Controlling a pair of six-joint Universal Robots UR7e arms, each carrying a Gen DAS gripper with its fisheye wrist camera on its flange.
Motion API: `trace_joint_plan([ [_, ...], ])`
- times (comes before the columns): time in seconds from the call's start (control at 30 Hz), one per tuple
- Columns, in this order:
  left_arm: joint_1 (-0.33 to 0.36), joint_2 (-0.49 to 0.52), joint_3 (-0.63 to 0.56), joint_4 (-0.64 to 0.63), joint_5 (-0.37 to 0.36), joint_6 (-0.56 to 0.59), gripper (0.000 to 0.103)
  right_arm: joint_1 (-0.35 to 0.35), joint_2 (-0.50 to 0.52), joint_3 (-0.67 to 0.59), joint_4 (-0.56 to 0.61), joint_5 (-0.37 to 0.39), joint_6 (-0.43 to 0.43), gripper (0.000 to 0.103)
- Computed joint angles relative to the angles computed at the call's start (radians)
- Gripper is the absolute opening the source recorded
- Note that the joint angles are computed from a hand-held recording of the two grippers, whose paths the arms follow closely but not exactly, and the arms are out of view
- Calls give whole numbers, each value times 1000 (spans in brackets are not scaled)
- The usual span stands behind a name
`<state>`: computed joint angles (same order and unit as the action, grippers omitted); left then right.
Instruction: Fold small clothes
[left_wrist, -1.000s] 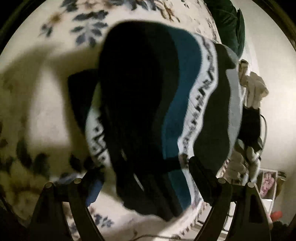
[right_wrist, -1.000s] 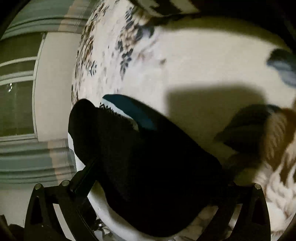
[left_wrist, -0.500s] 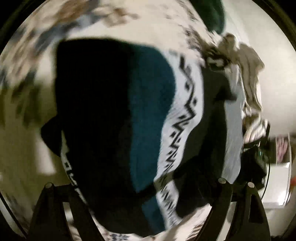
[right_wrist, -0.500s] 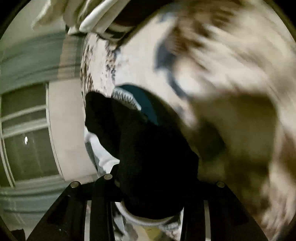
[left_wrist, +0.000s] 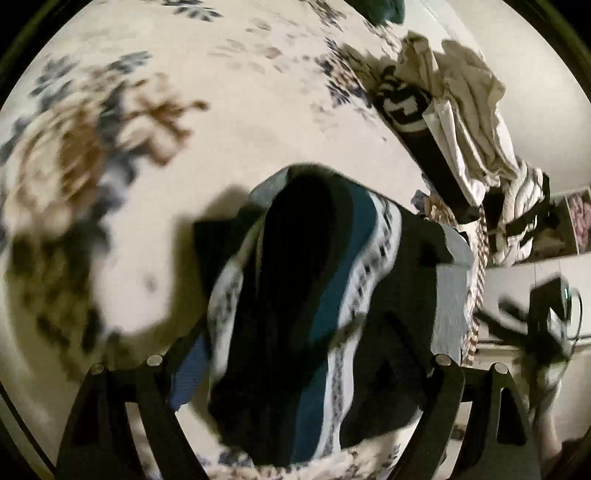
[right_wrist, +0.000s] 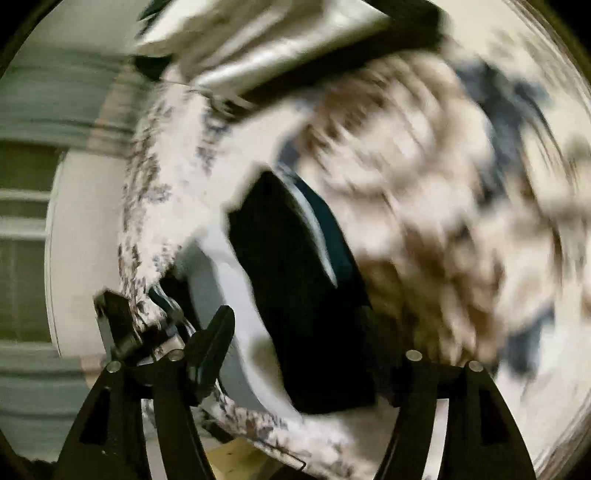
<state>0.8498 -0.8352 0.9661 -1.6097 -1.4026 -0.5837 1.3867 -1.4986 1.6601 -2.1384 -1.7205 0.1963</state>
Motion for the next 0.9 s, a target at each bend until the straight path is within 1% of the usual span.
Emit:
trace_joint_plan([
  [0.03, -7, -26, 32, -16, 14, -24, 87, 0, 39, -44, 15, 13, -36, 70],
  [0.07, -13, -35, 43, -24, 27, -41, 87, -4, 62, -73, 25, 23, -59, 70],
  [0.1, -18, -45, 56, -37, 35, -54, 87, -2, 107, -115, 40, 28, -82, 70],
  [0.13, -24, -55, 68, -46, 46, -66, 87, -9, 135, -142, 61, 49, -99, 70],
  [0.17, -29, -50, 65, -49, 60, -76, 86, -19, 167, -171, 81, 87, -110, 70],
  [0.2, -31, -46, 63, -58, 67, -79, 87, -18, 211, -209, 101, 100, -95, 69],
  [0.23, -32, -46, 64, -68, 65, -80, 87, -17, 235, -225, 98, 106, -90, 49],
  [0.27, -33, -42, 60, -70, 72, -87, 87, -11, 252, -239, 81, 104, -93, 15],
  [0.33, -33, -35, 54, -89, 73, -85, 87, 29, 279, -253, 28, 32, -131, 13],
  [0.4, -34, -20, 38, -88, 82, -85, 86, 75, 278, -249, -27, -43, -177, 12],
  [0.5, -31, -2, 29, -100, 83, -89, 87, 115, 303, -286, -50, -119, -194, 12],
  [0.53, -28, 3, 30, -108, 84, -96, 87, 119, 311, -302, -35, -137, -198, 12],
  [0.7, -8, 28, 25, -76, 97, -166, 86, 103, 390, -370, 45, -292, -158, 12],
  [0.73, -2, 28, 34, -83, 90, -177, 86, 98, 396, -374, 55, -291, -155, 13],
  [0.77, 3, 25, 53, -110, 78, -184, 86, 93, 395, -375, 61, -274, -146, 13],
  [0.83, 6, 9, 104, -198, 57, -175, 85, 83, 384, -374, 81, -233, -135, 15],
  [0.87, 7, 0, 133, -263, 27, -151, 71, 80, 379, -373, 86, -216, -127, 18],
  [0.9, 6, -2, 145, -287, 14, -133, 49, 72, 367, -371, 98, -188, -112, 18],
])
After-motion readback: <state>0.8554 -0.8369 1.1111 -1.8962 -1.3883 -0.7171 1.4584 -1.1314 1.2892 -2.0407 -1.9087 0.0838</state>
